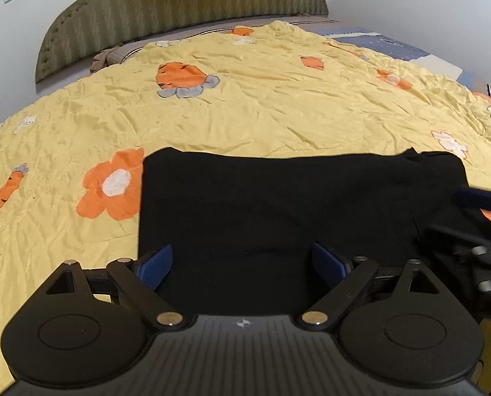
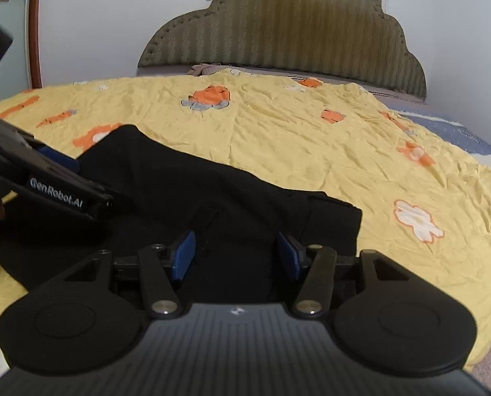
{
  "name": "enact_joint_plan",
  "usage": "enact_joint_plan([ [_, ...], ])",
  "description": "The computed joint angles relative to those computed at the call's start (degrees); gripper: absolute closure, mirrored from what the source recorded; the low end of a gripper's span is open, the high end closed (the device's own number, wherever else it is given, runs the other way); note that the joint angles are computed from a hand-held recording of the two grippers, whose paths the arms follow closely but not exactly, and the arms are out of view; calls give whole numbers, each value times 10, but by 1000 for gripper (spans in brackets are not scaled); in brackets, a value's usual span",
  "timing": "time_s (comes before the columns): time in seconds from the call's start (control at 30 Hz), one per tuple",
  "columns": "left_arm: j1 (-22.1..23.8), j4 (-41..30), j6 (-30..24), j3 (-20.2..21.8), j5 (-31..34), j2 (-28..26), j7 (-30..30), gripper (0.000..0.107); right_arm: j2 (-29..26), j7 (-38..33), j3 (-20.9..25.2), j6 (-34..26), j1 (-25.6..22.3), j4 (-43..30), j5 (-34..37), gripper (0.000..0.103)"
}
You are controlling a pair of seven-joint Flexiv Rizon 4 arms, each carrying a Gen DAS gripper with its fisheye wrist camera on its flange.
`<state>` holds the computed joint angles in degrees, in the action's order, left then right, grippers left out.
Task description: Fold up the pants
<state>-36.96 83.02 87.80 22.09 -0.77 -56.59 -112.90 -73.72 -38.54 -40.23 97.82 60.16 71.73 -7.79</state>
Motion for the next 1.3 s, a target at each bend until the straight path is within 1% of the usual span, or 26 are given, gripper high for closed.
enact_joint_plan([
  [0.03,-5,0,-2,8,-1,0,-5,15,2,8,-15,5,12,13,11,45],
  [0.07,-11,0,-5,17,-2,0,-12,15,0,18,-38,3,29,26,25,43],
  [0.13,-15,-2,-10,28,0,-1,-22,15,-10,32,-84,12,59,46,44,43],
  [0.23,-12,4,-13,30,3,4,-35,15,-18,36,-117,41,89,69,79,40],
  [0.3,-9,8,-13,29,5,6,-43,15,-23,20,-129,57,103,75,97,40],
  [0.33,-7,11,-14,28,6,8,-46,15,-26,9,-133,60,110,76,102,38],
  [0.37,-3,13,-16,25,8,10,-47,15,-26,-3,-132,59,113,74,104,35],
  [0.47,2,23,-12,22,14,17,-50,15,-29,-31,-125,47,113,58,106,32],
  [0.57,10,32,-10,17,16,22,-50,15,-27,-31,-117,38,107,56,116,27],
  [0.63,27,42,0,-4,14,28,-46,14,-20,-23,-104,37,96,59,120,26],
  [0.7,56,53,12,-40,5,35,-32,14,-5,-18,-74,47,73,65,122,26],
  [0.73,75,62,21,-65,-1,38,-22,14,6,-20,-49,54,56,67,121,26],
  [0.77,94,70,32,-90,-7,41,-11,14,20,-26,-14,63,32,68,115,26],
  [0.8,115,80,45,-118,-13,44,2,14,35,-33,27,72,2,66,108,26],
  [0.87,168,103,81,-185,-15,47,35,9,54,-74,115,78,-58,50,117,26],
  [0.97,236,127,115,-269,-10,49,78,6,66,-16,255,112,-178,40,4,26],
  [1.03,284,139,125,-328,-4,46,108,4,54,19,348,129,-258,22,-87,26],
  [1.07,308,146,130,-357,-1,44,123,4,45,21,395,130,-294,12,-124,26],
  [1.1,333,158,143,-394,-23,40,161,4,36,-7,441,118,-319,-3,-124,25],
  [1.13,373,166,147,-440,-7,32,172,4,26,-47,488,114,-341,-17,-114,25],
  [1.17,413,167,148,-487,20,16,168,4,15,-77,535,108,-366,-28,-116,25],
  [1.2,453,164,139,-534,55,-3,160,4,5,-79,565,108,-383,-36,-132,25],
  [1.23,478,164,132,-571,55,-19,178,4,-13,-76,612,108,-413,-45,-173,24],
  [1.27,488,165,126,-590,37,-27,207,4,-31,-75,654,105,-440,-54,-214,24],
  [1.3,481,167,129,-591,8,-24,238,4,-52,-73,698,97,-464,-66,-256,24],
])
